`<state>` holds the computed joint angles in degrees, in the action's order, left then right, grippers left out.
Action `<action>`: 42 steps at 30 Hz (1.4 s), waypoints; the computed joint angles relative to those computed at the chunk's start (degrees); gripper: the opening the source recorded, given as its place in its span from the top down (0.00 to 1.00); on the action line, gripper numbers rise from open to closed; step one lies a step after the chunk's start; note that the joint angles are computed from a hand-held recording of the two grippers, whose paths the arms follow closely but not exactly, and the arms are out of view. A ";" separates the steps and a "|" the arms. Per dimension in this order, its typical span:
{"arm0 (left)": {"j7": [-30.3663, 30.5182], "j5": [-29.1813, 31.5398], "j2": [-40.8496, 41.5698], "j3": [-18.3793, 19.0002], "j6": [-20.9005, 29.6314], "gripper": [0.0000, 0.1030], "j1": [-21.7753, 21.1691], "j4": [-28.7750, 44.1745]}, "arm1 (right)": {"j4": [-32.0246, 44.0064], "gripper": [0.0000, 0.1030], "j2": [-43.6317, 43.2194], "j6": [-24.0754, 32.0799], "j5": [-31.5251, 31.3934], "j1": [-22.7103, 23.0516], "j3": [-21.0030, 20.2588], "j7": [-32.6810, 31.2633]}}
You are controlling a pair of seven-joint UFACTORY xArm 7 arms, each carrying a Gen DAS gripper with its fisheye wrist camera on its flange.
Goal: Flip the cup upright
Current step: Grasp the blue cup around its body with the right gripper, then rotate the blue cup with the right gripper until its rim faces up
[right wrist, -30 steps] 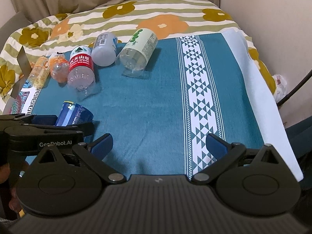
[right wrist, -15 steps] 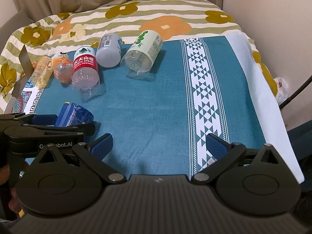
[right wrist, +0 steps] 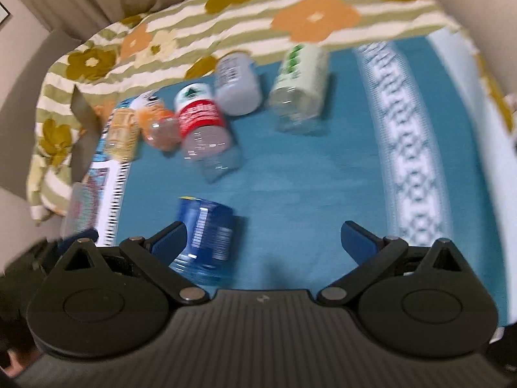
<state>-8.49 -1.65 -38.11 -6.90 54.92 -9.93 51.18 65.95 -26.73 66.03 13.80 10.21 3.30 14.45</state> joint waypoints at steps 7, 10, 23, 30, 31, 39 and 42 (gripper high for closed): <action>1.45 0.16 -4.76 4.06 2.40 0.00 3.02 -3.05 | 5.68 0.00 10.30 1.50 4.46 1.70 1.31 4.79; 2.92 0.21 -6.22 5.71 3.18 0.00 4.51 -4.24 | 6.26 0.00 13.21 0.93 3.83 2.07 2.40 7.35; 6.20 -0.04 -6.80 7.90 4.37 0.00 8.78 -4.88 | 5.32 0.27 16.58 -0.63 8.58 2.90 1.78 10.66; 7.25 -0.53 -5.87 7.69 3.89 0.00 8.88 -3.95 | 4.07 0.29 15.10 -2.03 9.35 2.89 1.78 10.72; 7.39 -0.54 -5.82 7.66 3.88 0.00 8.89 -3.73 | 3.79 0.29 14.48 -2.47 9.48 2.88 1.73 10.65; 8.20 -1.02 -5.27 7.77 2.88 0.00 8.76 -2.70 | -6.59 0.28 1.84 -21.65 -2.75 1.78 6.06 11.90; 8.21 -1.54 -5.01 7.88 2.41 0.00 8.65 -2.95 | -16.36 0.28 -3.68 -35.70 -13.50 -1.47 11.62 17.23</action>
